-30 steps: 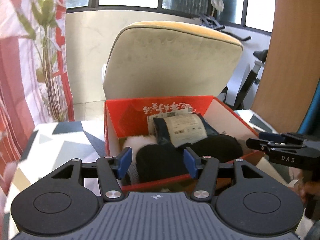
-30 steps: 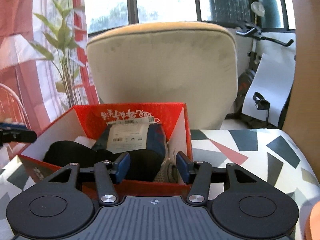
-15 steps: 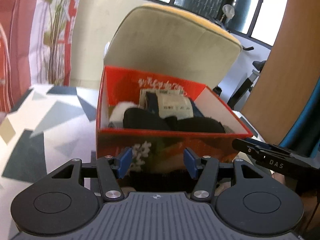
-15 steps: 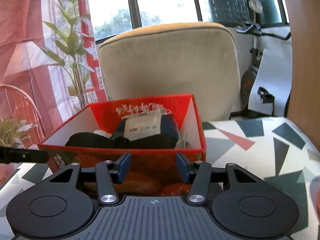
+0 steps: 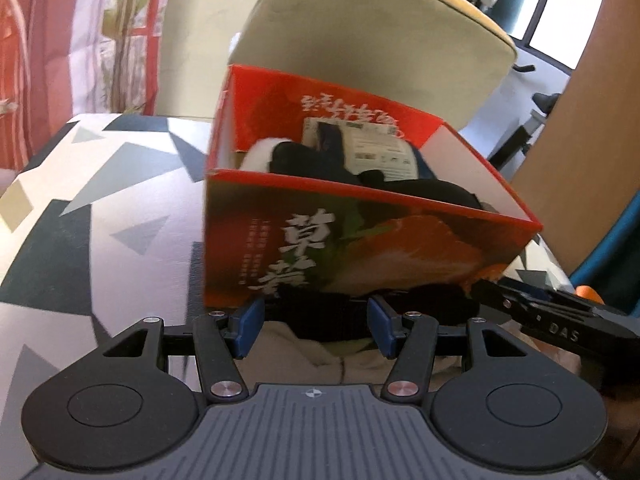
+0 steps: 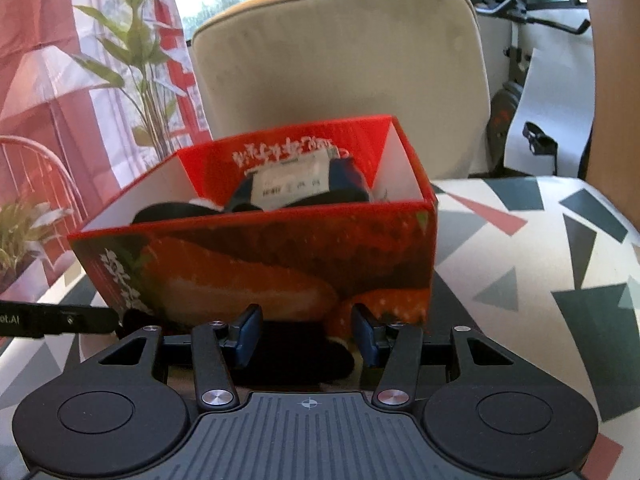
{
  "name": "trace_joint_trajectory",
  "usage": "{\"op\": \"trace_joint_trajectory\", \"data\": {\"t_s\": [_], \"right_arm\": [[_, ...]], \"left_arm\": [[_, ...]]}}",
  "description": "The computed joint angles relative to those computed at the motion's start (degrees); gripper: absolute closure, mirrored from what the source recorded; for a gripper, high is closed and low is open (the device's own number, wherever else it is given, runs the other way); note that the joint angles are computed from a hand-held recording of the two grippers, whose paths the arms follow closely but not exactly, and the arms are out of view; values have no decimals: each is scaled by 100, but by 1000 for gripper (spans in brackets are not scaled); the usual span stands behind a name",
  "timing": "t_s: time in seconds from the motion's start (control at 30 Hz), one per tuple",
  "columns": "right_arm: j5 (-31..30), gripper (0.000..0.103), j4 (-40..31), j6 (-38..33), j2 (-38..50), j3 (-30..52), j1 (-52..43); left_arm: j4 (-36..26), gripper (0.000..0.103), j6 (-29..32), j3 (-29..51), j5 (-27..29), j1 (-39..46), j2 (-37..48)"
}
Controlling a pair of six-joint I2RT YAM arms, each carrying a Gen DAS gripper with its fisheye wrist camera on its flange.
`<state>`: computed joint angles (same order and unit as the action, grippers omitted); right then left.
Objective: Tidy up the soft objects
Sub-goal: 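Move both grippers down to the white cloth beside the box, then grasp the white cloth with the left gripper while the right gripper grasps it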
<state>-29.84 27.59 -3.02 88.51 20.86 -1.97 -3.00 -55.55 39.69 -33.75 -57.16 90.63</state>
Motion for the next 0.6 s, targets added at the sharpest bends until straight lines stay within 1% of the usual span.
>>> {"op": "trace_joint_trajectory", "data": {"t_s": [0.07,0.17,0.3,0.37,0.43,0.6], "right_arm": [[9,57,-139,-82,-3,3,-58],[-101,62,-416,-214,-18,32,-244],[-71,62,-612,-332,15,14,-494],[-80,62,-652,-379,82,11,-618],[-80,62,-647,-423,152,5,-707],[-140,62,-667,-440,231,-5,-833]], "left_arm": [[-109,44,-125,-69,-17,19,-64],[-280,44,-343,-184,-65,42,-167],[-491,44,-771,-388,-78,50,-308],[-485,44,-892,-478,-41,100,-352],[-477,44,-930,-500,-4,140,-346],[-222,44,-748,-542,142,175,-266]]}}
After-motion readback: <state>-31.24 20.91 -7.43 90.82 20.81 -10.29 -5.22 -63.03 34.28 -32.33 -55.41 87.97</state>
